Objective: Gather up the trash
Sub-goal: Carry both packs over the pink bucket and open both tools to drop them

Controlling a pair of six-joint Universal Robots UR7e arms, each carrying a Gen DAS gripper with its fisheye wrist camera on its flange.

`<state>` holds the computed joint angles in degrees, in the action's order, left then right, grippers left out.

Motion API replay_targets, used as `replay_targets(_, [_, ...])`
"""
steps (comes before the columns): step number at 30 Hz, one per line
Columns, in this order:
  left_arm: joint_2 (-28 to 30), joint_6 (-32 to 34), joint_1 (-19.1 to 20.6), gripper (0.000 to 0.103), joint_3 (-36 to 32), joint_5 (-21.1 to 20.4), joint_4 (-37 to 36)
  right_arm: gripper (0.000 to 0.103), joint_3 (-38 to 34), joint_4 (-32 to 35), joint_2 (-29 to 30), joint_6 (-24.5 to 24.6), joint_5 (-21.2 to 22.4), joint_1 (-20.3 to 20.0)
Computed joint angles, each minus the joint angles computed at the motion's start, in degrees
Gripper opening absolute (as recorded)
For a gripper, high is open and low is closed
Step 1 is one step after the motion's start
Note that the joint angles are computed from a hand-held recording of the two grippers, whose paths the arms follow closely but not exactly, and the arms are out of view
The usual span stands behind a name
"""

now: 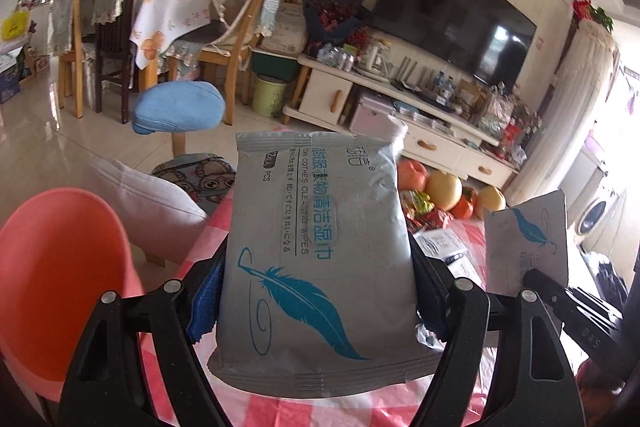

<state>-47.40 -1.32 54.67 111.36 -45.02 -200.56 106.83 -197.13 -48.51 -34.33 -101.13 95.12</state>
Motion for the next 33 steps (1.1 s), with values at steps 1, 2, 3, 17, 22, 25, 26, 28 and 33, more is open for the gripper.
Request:
replay_targets(1, [-0.7, 0.0, 0.1, 0.078, 0.6, 0.6, -1.1, 0.009, -0.7, 1.6, 0.6, 0.3, 1.2, 0.9])
replay_targets(2, [-1.2, -0.1, 0.2, 0.078, 1.1, 1.4, -2.1, 0.009, -1.6, 3.2, 1.3, 0.5, 2.3, 1.9])
replay_targets(3, [-1.9, -0.2, 0.3, 0.078, 1.7, 2.2, -3.1, 0.009, -2.5, 4.7, 2.1, 0.7, 3.2, 2.7])
replay_targets(17, [-11.6, -17.1, 8.4, 0.079, 5.5, 19.5, -1.3, 0.01, -23.7, 26.9, 21.2, 2.7, 8.2, 13.3])
replay_targets(22, [-11.0, -15.8, 9.5, 0.085, 4.9, 23.5, -5.1, 0.031, -27.5, 31.7, 25.0, 5.2, 7.9, 13.4])
replay_targets(25, [-7.4, -2.7, 8.9, 0.089, 2.5, 25.7, -17.2, 0.068, -24.5, 26.6, 24.1, 6.2, 7.2, 12.7])
replay_targets(26, [-6.3, 1.7, 8.7, 0.09, 1.3, 25.6, -20.5, 0.07, -23.6, 25.9, 23.6, 6.5, 7.5, 12.3])
replay_targets(28, [-4.6, 9.0, 8.5, 0.092, -0.6, 24.7, -25.9, 0.075, -21.7, 22.9, 22.5, 6.3, 6.6, 11.5])
replay_targets(33, [-1.6, 21.4, 7.3, 0.094, -3.1, 18.1, -35.5, 0.086, -15.1, 11.2, 19.1, 3.1, 3.2, 9.9])
